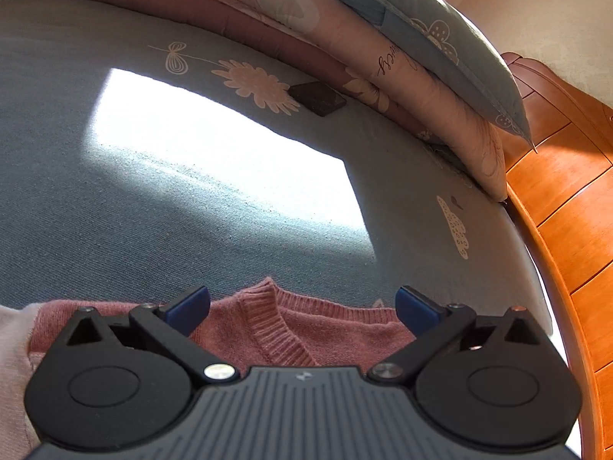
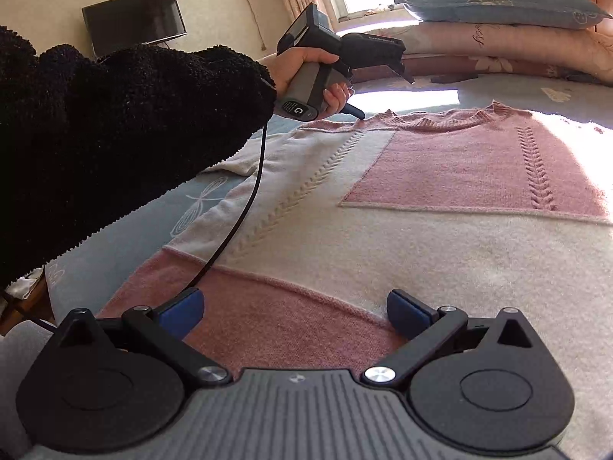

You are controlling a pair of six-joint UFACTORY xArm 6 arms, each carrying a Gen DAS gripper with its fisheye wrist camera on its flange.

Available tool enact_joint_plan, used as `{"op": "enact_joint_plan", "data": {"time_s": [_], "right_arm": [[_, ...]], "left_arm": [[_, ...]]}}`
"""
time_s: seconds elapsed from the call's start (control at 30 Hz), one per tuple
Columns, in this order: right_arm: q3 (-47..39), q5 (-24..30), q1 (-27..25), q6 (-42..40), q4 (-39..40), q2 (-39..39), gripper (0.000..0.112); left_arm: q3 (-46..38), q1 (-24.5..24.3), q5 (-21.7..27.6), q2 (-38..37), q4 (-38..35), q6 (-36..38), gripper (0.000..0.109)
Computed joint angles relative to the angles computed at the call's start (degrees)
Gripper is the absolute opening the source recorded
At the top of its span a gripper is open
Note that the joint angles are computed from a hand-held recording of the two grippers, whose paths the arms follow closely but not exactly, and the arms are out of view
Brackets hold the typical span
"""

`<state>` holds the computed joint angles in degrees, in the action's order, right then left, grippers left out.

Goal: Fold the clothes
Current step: 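Lower the open left gripper onto the pink collar rib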

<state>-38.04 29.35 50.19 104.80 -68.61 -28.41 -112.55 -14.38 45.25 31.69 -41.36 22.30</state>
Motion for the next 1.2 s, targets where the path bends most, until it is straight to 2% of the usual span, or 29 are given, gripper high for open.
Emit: {"op": "enact_joint_plan", "data": {"time_s": [0.07, 0.13, 0.2, 0.33, 0.43, 0.57, 0.63, 0.8, 0.9, 1.0, 1.07, 1.1, 1.2], "right_arm": [[-0.1, 0.3, 0.2, -0.2, 0.2, 0.0, 0.103], [-0.2, 0.7, 0.4, -0.5, 0.4, 0.1, 0.103], [-0.3, 0.9, 0.5, -0.7, 0.5, 0.2, 0.103], [-0.3, 0.8, 0.3, -0.6, 0.4, 0.3, 0.103], [-0.1, 0.1, -0.1, 0.6, -0.2, 0.2, 0.103], [0.0, -0.3, -0.4, 1.4, -0.6, 0.1, 0.103], [0.0, -0.2, -0.3, 1.5, -0.7, 0.1, 0.103], [0.0, 0.0, -0.1, 1.5, -0.7, 0.0, 0.103], [0.0, 0.0, -0.2, 1.4, -0.6, 0.0, 0.103], [0.2, -0.1, -0.2, 1.3, -0.5, -0.1, 0.103], [0.1, 0.2, 0.0, 1.1, -0.3, -0.1, 0.103], [0.0, 0.2, 0.0, 0.9, -0.3, 0.0, 0.103], [0.1, 0.3, 0.0, 0.9, -0.2, -0.1, 0.103]], "left_arm": [[4.9, 1.4, -1.6, -3.9, -1.3, 3.0, 0.102], [8.2, 3.6, -0.9, -6.4, -3.3, 3.9, 0.102], [8.9, 5.6, 1.9, -6.7, -4.3, 3.3, 0.102], [9.5, 7.2, 1.4, -5.2, -3.2, 2.3, 0.102], [9.4, 7.3, -1.5, -4.0, -5.6, 3.3, 0.102], [6.6, 7.3, -3.4, -2.0, -4.7, -0.6, 0.102], [8.1, 7.6, -5.0, -3.4, -6.7, 1.2, 0.102], [10.6, 8.3, -10.2, -4.6, 4.9, -1.0, 0.1], [10.7, 10.3, -8.2, -4.7, 2.8, -1.4, 0.096], [12.6, 12.3, -4.2, -6.6, -8.9, 3.7, 0.095], [12.8, 13.2, -0.8, -7.0, -12.8, 5.9, 0.095], [12.7, 13.1, -0.4, -7.0, -12.3, 6.1, 0.095], [12.2, 11.5, -5.5, -6.5, -3.7, 3.8, 0.094]]}}
